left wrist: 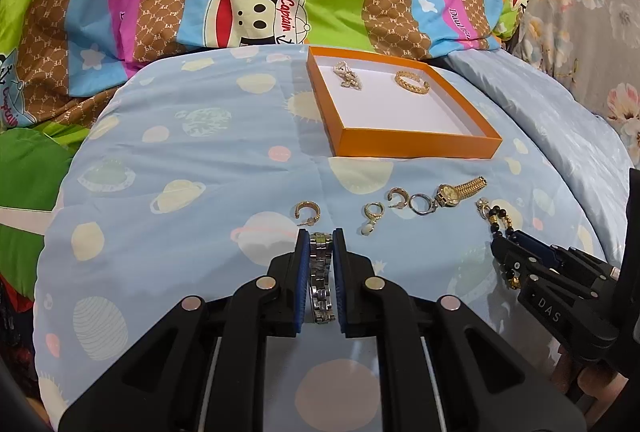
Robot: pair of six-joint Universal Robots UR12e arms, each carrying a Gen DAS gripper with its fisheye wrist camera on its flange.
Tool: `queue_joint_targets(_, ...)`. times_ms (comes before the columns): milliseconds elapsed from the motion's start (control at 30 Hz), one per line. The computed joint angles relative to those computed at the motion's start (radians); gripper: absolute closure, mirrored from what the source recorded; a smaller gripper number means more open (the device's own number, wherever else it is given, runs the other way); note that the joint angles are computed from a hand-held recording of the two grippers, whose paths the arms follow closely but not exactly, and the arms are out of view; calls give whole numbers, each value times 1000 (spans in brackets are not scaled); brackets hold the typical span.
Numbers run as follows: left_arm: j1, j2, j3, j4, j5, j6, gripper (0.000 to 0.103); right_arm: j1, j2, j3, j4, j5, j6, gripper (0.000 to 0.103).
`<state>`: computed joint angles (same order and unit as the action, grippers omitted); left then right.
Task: Organize jewelry
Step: 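Carry the silver watch and bead bracelet into the orange box and release both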
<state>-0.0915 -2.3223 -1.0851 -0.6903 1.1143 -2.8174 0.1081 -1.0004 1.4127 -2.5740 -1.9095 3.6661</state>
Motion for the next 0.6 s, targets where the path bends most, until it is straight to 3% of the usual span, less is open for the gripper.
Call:
queue_joint_targets(100,0,0,0,0,0,2,92,-2,-2,4,-10,9,-3,95)
queue_joint_targets(600,15,6,14,-27,-68,-8,92,-23,-39,48,-113,92,6,96)
